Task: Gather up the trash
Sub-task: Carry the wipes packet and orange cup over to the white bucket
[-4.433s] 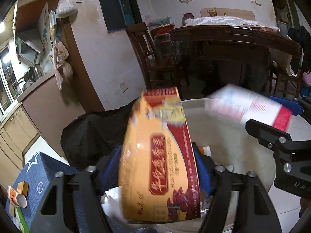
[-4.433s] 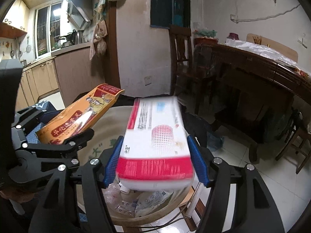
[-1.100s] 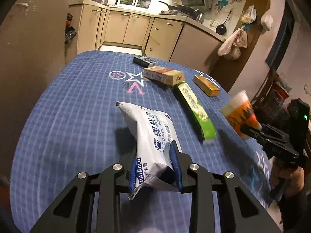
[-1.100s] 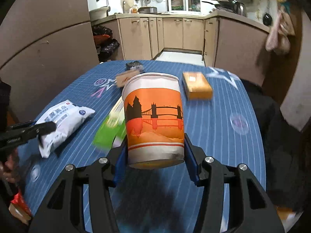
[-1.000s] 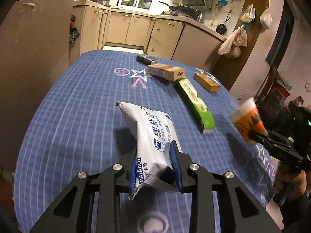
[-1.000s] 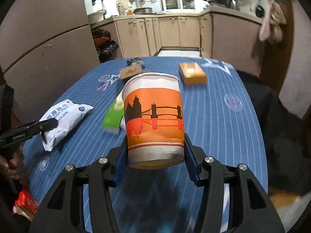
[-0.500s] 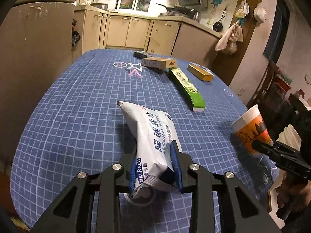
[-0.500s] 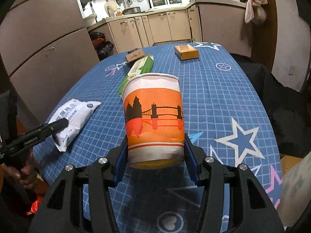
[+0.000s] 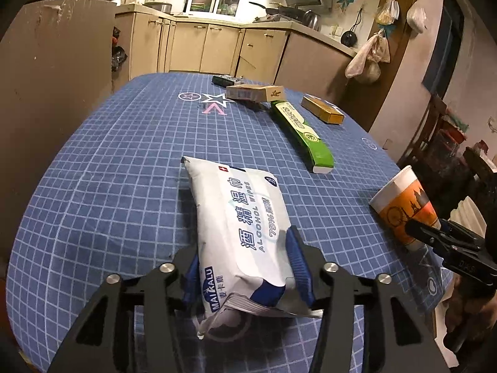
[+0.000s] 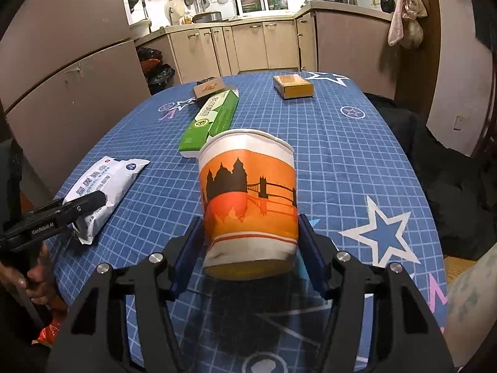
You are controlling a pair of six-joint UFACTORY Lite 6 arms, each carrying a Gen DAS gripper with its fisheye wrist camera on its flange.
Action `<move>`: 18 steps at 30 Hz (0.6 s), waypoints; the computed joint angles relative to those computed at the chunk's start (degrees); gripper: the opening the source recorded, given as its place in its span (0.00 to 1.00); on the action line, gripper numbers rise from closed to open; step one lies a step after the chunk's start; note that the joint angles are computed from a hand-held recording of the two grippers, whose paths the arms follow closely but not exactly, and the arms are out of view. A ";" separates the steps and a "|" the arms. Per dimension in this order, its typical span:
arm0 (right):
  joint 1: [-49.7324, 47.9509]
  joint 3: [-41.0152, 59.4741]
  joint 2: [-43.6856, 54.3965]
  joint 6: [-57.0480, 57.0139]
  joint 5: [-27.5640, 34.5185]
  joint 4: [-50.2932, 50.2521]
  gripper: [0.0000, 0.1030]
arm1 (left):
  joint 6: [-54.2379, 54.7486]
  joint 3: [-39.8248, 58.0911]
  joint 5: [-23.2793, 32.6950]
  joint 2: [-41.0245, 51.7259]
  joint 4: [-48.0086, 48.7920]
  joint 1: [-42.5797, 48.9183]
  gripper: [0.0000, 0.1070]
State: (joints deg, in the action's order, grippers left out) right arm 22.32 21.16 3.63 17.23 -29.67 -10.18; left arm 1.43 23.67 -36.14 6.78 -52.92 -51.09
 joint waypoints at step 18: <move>2.45 -7.26 -15.01 -3.22 2.73 5.39 0.50 | 33.23 10.54 -6.45 -0.44 -36.57 -11.06 0.31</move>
